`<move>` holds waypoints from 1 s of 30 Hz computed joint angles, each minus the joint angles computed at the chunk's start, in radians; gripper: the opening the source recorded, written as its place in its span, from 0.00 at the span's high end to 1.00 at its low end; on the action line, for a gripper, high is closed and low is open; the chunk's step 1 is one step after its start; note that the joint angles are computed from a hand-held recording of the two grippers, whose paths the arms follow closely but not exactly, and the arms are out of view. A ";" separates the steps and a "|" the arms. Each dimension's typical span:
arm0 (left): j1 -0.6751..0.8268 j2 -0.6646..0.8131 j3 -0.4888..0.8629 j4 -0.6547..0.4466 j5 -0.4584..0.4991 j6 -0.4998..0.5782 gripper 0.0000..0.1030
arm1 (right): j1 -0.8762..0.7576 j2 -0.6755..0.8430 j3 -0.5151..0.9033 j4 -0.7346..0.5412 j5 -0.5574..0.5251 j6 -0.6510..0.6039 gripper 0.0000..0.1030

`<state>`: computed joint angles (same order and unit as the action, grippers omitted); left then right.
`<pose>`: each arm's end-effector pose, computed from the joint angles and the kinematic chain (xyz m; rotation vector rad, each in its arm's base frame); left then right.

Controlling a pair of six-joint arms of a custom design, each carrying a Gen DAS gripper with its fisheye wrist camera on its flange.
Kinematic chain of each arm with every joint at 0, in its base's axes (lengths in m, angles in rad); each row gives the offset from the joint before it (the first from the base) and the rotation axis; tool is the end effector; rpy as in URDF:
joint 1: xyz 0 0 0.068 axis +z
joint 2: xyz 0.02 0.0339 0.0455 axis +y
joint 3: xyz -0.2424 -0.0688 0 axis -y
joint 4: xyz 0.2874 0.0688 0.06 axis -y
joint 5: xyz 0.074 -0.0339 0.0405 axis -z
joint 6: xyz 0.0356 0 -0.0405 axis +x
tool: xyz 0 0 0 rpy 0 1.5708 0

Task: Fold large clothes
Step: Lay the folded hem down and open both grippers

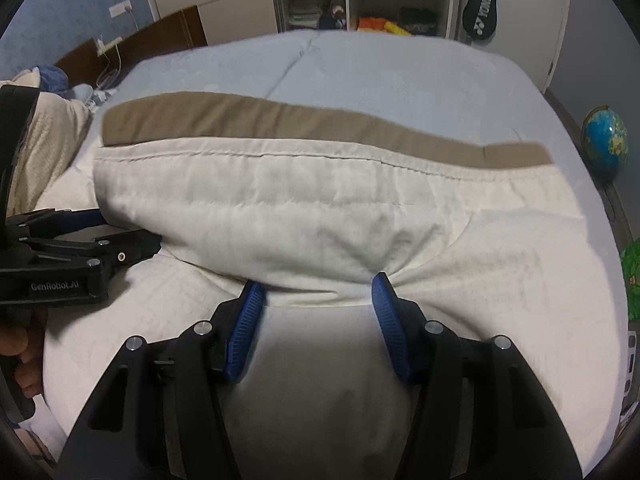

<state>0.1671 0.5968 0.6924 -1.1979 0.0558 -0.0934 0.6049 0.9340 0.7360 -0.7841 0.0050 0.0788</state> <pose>0.1476 0.0229 0.2391 -0.3293 2.6507 -0.0510 0.1895 0.1308 0.2195 -0.6673 2.4856 0.2555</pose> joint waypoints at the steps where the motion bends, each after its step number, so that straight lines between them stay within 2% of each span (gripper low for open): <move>1: -0.003 0.002 -0.004 0.004 -0.002 -0.002 0.17 | 0.000 0.012 0.001 0.003 0.000 -0.002 0.48; 4: 0.012 0.001 -0.022 0.025 0.002 0.013 0.16 | -0.001 0.034 -0.001 0.015 0.005 -0.010 0.48; 11: -0.074 -0.052 -0.056 0.021 -0.059 -0.054 0.16 | 0.017 0.033 -0.046 0.046 0.027 -0.002 0.48; 13: -0.067 -0.005 -0.045 0.054 -0.059 -0.046 0.16 | 0.010 0.037 -0.049 0.044 0.023 -0.009 0.48; 17: -0.069 0.020 -0.025 0.039 -0.057 -0.038 0.16 | 0.013 0.067 -0.018 0.009 0.024 -0.005 0.48; 19: -0.042 0.044 0.009 0.020 -0.020 -0.014 0.16 | 0.025 0.082 0.022 -0.032 0.033 0.002 0.48; 21: 0.007 0.043 0.048 -0.015 0.046 0.027 0.15 | 0.025 0.069 0.057 -0.071 0.020 0.010 0.48; 25: 0.168 -0.025 0.090 -0.109 0.186 0.165 0.10 | -0.019 -0.072 0.044 -0.136 -0.026 -0.003 0.45; 28: 0.325 -0.060 0.113 -0.185 0.269 0.306 0.10 | -0.050 -0.167 0.036 -0.203 -0.025 -0.019 0.45; 30: 0.482 -0.065 0.137 -0.250 0.332 0.436 0.10 | -0.097 -0.218 0.035 -0.251 -0.044 -0.049 0.43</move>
